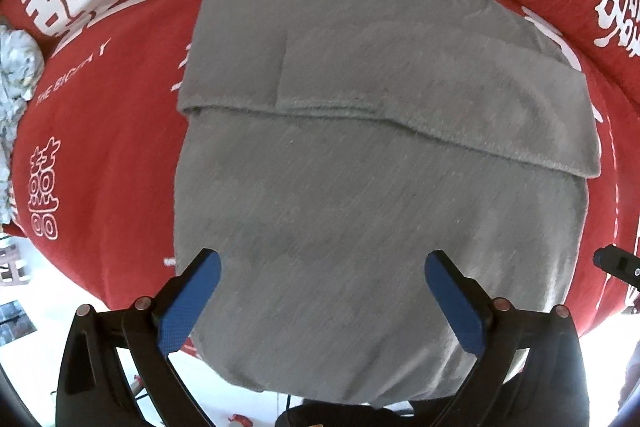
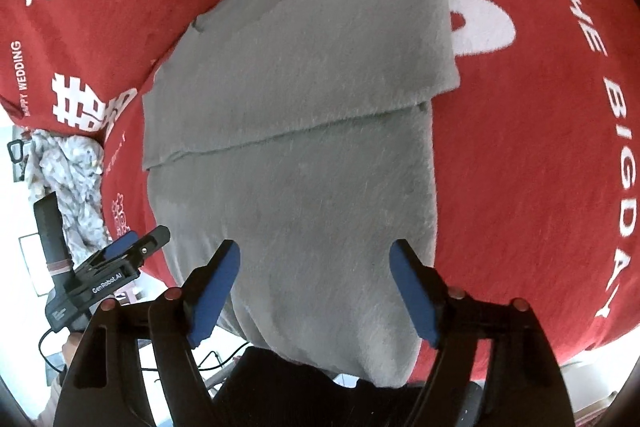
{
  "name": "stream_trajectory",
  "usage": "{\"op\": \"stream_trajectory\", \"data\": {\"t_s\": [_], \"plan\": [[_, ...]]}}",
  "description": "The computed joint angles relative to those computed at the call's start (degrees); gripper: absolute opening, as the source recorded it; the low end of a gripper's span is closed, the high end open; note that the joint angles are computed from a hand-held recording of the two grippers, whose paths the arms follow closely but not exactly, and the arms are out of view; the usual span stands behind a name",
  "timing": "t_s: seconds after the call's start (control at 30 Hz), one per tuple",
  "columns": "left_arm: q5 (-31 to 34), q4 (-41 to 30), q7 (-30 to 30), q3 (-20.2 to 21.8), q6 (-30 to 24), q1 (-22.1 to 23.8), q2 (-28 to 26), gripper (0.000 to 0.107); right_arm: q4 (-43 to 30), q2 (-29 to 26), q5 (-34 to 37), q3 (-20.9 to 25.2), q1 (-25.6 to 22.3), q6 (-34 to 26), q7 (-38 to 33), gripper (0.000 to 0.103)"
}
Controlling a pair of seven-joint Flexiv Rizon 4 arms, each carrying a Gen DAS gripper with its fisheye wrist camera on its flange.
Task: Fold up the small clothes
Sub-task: 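Move both open tools down to the sweater hem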
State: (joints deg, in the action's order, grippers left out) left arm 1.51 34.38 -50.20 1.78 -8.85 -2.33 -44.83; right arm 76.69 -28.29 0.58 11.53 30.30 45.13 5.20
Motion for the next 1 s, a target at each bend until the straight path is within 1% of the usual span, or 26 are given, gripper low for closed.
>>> {"op": "stream_trajectory", "data": {"t_s": [0.1,0.3,0.47,0.53,0.67,0.77,0.87,0.9,1.0], "plan": [[-0.2,0.15,0.59,0.06,-0.84,0.84,0.14,0.102,-0.23,-0.32,-0.42,-0.25,0.96,0.21,1.58,0.08],[-0.07,7.32,3.59,0.26,3.3,2.58,3.2,0.102,-0.12,-0.62,-3.33,-1.16,3.69,0.27,7.02,0.08],[-0.51,10.87,7.21,0.43,2.69,4.82,5.26,0.102,-0.52,-1.33,-3.67,-0.68,5.45,-0.15,10.96,0.08],[-1.03,10.98,7.81,0.55,1.26,5.89,5.52,0.102,-1.05,-1.64,-4.03,-0.64,6.29,-1.08,12.73,0.08],[-1.51,11.96,9.22,0.81,0.89,7.77,6.31,0.102,-0.43,-1.87,-4.31,-0.69,7.6,0.03,16.68,0.08],[-1.51,10.21,9.83,1.18,-0.92,9.2,5.14,0.102,0.74,-1.48,-5.17,-0.79,8.4,0.46,19.07,0.08],[-1.42,7.93,8.9,1.67,-3.43,10.42,3.42,0.102,3.09,-0.35,-6.23,-0.92,9.0,0.84,21.68,0.08],[-1.61,7.08,8.49,1.8,-4.64,11.14,2.67,0.102,4.18,0.12,-6.46,-0.91,9.14,1.39,22.71,0.08],[-1.93,5.52,7.88,1.82,-7.14,12.5,1.05,0.102,8.68,1.6,-7.45,-0.94,9.77,5.49,26.42,0.08]]}}
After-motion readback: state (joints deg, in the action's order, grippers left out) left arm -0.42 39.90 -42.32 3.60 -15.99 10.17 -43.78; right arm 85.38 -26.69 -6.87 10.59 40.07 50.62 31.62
